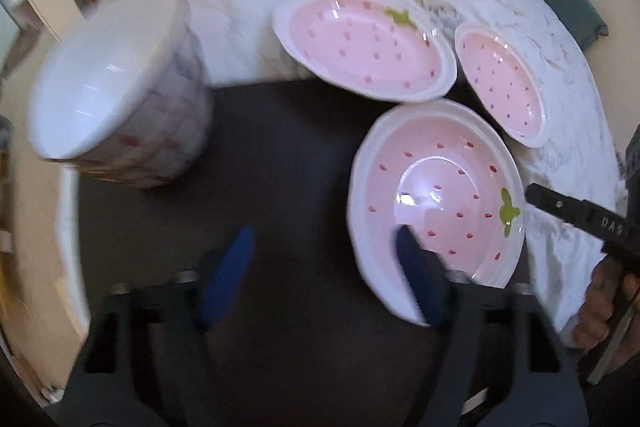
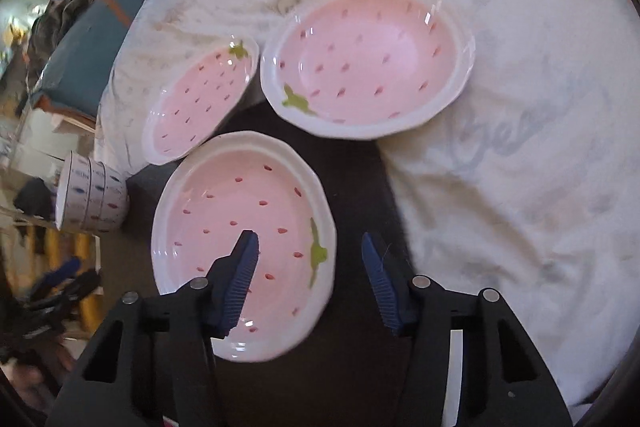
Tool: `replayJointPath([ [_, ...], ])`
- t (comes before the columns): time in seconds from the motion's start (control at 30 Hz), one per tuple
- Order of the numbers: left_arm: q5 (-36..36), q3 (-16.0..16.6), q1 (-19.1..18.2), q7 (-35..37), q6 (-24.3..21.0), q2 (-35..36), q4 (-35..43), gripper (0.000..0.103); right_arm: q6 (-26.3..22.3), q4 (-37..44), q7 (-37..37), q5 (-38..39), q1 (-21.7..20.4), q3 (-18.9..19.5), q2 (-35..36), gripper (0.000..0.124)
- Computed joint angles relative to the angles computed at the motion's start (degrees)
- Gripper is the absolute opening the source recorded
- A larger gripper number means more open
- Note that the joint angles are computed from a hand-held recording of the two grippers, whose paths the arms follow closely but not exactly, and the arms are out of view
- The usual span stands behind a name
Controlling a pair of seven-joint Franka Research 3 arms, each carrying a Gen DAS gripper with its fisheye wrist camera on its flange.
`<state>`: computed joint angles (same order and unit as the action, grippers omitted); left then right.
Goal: Organize plates and bowls
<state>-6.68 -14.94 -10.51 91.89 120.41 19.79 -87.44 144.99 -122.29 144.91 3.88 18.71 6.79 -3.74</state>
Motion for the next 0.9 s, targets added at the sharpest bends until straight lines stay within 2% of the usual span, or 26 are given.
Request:
replayJointPath([
  [0.03, -0.34, -0.2, -0.18, -0.16, -1.12, 1.43, 1.35, 0.052, -0.06, 0.44, -1.18, 1.15, 0.03, -0.19, 0.88, 0.052],
  [0.13, -0.61, -0.59, -0.61, -0.14, -1.23, 3.42, 2.39, 0.048, -2.56, 2.55, -1.27, -0.44, 0.16, -0.37, 3.11, 0.051],
  [0.17, -0.7, -0.72, -0.7, -0.08, -1.63, 4.04, 2.88, 0.047, -2.81, 2.78, -1.88, 0.32, 0.28, -0.49, 3.63, 0.047],
  [0.2, -0.89, -0.88, -0.69, 0.11, -2.08, 4.51, 3.24, 0.037, -2.85, 2.82, -2.46, 1.21, 0.38, -0.62, 3.89, 0.043],
  [0.23, -1.07, -1.02, -0.71, 0.28, -2.61, 5.0, 3.6, 0.023, -2.69, 2.88, -3.35, 2.37, 0.46, -0.71, 4.22, 0.036],
  [0.27, -1.27, -1.15, -0.69, 0.49, -3.28, 5.47, 4.01, 0.014, -2.26, 2.92, -4.32, 3.31, 0.54, -0.79, 4.53, 0.032],
  [0.4, -1.89, -1.22, -0.43, 0.82, -2.32, 4.64, 2.63, 0.013, -4.9, 4.7, -4.79, 4.48, 0.77, -1.22, 6.41, 0.021],
  [0.63, 0.79, 0.39, -0.1, -1.45, -3.19, 2.0, -0.02, 0.013, -6.65, 6.71, -7.96, 5.45, 2.11, -0.59, 7.81, 0.021],
  [0.9, 1.69, 1.81, 2.29, 0.12, -5.39, -3.34, -5.97, 0.013, -8.77, 9.14, -11.35, 8.28, 5.15, 0.98, 9.45, 0.021],
])
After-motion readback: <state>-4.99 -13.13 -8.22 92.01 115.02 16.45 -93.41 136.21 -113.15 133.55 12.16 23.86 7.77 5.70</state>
